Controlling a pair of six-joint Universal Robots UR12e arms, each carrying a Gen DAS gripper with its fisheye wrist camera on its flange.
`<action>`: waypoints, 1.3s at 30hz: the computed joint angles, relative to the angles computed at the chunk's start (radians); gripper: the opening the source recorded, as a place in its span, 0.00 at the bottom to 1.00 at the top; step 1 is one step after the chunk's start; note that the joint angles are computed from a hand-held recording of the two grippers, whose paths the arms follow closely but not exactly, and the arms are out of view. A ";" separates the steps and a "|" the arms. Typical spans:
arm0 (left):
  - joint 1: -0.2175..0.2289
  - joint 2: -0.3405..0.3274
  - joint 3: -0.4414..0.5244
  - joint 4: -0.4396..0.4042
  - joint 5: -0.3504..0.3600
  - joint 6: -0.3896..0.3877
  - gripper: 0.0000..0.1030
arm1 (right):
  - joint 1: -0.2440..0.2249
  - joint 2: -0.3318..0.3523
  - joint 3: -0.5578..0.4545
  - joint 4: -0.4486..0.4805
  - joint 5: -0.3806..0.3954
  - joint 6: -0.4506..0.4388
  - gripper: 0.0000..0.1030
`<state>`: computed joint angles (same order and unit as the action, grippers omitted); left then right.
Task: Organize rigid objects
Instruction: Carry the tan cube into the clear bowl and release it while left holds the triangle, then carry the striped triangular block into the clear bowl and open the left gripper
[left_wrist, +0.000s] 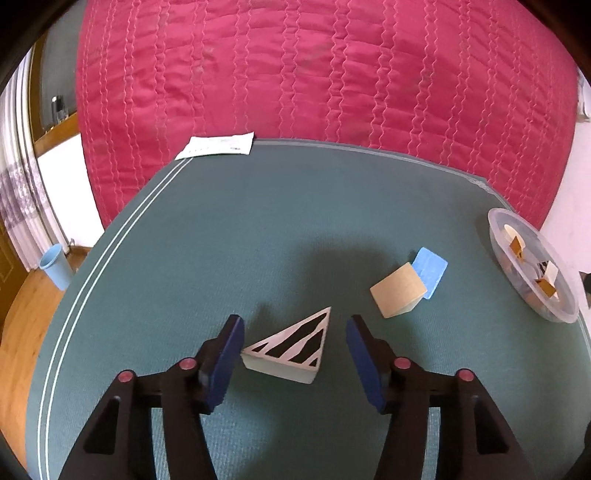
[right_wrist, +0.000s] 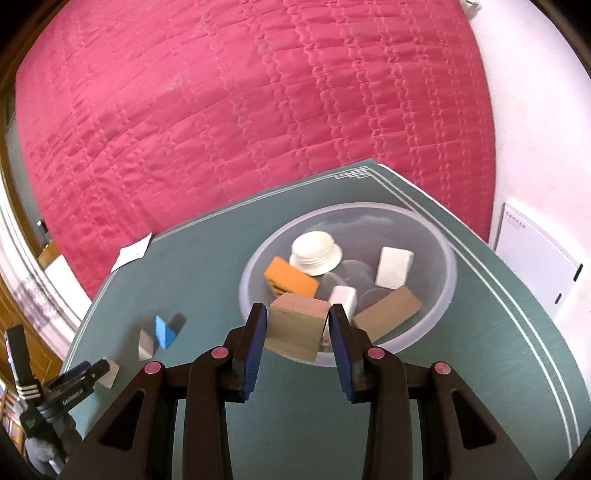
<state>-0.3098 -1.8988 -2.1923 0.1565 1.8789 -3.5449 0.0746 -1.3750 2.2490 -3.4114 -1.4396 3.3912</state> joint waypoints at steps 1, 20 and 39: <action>0.003 0.000 0.000 -0.009 -0.004 -0.005 0.56 | -0.004 0.000 0.000 -0.001 -0.002 0.003 0.35; -0.006 -0.008 0.007 -0.039 0.006 0.017 0.47 | -0.023 0.042 -0.011 -0.032 -0.115 0.046 0.49; -0.069 -0.009 0.050 -0.042 0.028 0.047 0.47 | -0.042 0.049 0.016 -0.098 -0.201 0.134 0.49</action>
<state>-0.3791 -1.9082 -2.1426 0.1149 1.9073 -3.4976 0.0322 -1.3265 2.2653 -3.5089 -1.6409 3.5251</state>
